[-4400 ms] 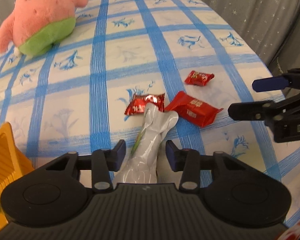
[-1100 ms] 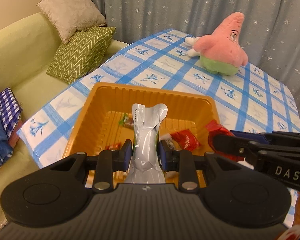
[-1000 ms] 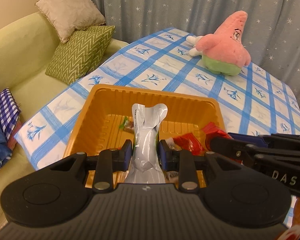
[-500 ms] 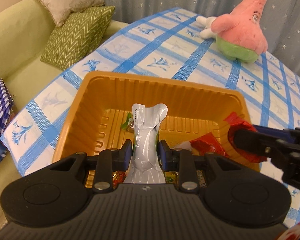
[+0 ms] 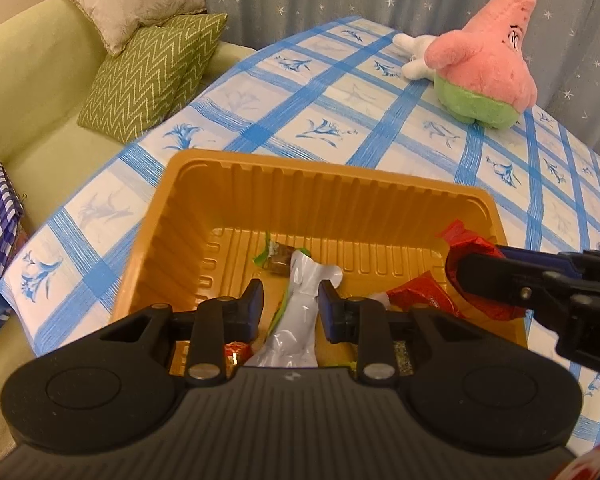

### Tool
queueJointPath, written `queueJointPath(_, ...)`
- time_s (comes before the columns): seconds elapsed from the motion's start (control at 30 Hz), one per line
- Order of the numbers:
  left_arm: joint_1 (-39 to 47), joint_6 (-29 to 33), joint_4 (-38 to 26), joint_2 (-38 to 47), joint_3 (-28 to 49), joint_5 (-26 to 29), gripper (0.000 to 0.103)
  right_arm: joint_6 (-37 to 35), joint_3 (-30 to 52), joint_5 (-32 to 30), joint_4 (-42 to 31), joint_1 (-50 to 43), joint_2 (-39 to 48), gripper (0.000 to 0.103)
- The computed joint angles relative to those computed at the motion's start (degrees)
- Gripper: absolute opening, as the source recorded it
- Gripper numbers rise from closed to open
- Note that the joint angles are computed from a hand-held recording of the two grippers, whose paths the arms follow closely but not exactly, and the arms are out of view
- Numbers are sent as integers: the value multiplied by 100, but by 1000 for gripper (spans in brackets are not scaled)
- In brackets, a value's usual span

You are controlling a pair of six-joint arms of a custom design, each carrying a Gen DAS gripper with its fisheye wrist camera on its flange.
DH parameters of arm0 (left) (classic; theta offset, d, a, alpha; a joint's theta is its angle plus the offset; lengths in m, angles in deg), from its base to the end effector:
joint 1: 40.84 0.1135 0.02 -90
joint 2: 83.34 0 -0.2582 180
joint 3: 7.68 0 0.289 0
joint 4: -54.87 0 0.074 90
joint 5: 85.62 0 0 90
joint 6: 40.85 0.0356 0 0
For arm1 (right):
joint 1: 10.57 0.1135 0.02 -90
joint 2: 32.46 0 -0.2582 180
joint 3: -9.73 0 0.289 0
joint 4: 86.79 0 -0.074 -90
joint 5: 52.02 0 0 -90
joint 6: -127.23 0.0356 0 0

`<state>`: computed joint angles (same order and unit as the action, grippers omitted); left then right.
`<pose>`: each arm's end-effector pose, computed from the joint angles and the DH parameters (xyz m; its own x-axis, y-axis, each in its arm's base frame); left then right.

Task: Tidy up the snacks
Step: 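Open the left gripper to drop the bar while the right gripper releases the red packet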

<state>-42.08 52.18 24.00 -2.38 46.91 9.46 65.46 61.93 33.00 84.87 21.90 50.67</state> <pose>0.2975 -0.0096 0.1481 -0.8359 0.0708 -0.5443 0.1138 0.9924 -0.0458 0.2698 0.1753 0.1520 -0.7503 0.0811 -0.6561 -0.2686 0.8695 0.4146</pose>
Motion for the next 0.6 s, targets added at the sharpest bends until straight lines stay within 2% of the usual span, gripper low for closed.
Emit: queueJointPath(0.6,432,208,-143,-268,9,131,31,-43,716,-113,108,92,921,25)
